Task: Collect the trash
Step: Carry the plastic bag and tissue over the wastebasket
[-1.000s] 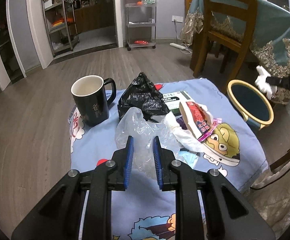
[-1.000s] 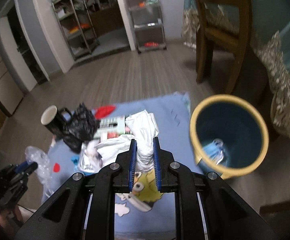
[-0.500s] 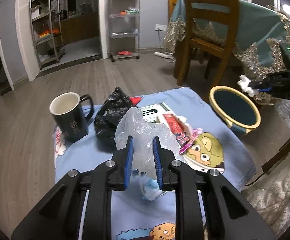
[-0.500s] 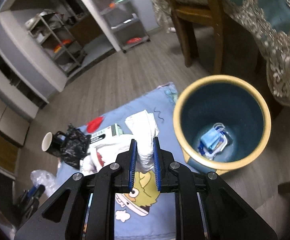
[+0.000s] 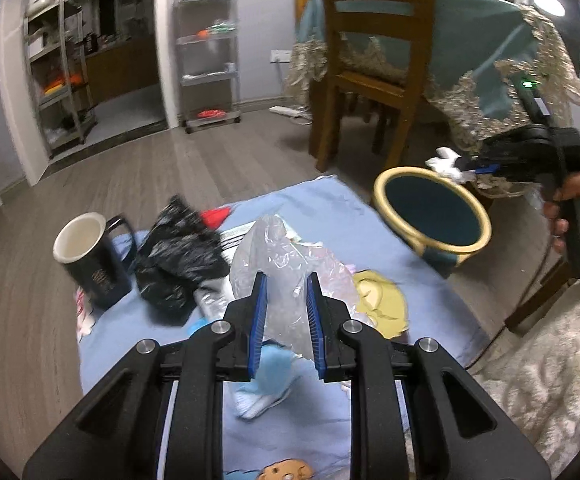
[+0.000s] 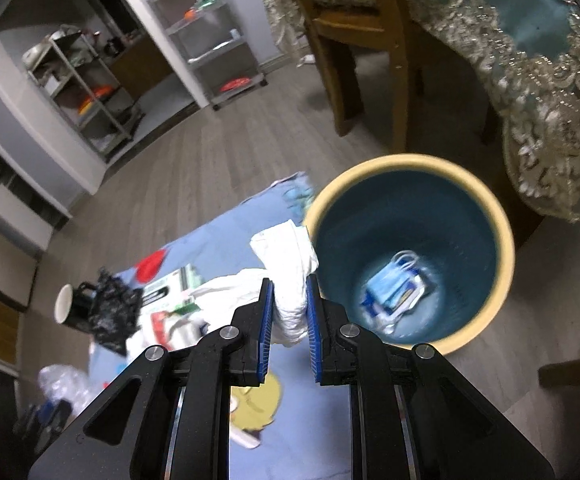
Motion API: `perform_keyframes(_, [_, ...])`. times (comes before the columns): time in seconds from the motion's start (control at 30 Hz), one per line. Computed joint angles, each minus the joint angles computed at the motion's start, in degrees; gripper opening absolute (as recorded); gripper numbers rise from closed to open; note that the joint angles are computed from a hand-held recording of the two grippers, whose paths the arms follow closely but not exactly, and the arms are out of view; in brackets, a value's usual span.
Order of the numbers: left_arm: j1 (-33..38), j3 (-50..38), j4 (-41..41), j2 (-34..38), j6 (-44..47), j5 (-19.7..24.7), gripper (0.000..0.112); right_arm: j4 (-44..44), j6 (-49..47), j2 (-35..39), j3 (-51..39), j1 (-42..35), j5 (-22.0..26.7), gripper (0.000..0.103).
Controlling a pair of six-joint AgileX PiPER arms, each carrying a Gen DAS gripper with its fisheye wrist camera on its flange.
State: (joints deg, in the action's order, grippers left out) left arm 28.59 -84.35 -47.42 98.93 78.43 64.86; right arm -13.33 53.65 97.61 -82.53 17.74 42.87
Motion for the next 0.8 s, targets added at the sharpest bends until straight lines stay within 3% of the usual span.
perform_keyframes(0.4, [-14.18, 1.54, 1.14, -3.02, -5.15, 0.33, 0.019, 3.12, -3.18, -0.13, 4.05, -8.31, -0.96, 0.017])
perform_keyframes(0.8, [-29.22, -6.92, 5.01, 6.37, -15.43, -2.83, 0.019, 8.24, -8.30, 2.19, 6.31, -15.96, -2.40, 0.017])
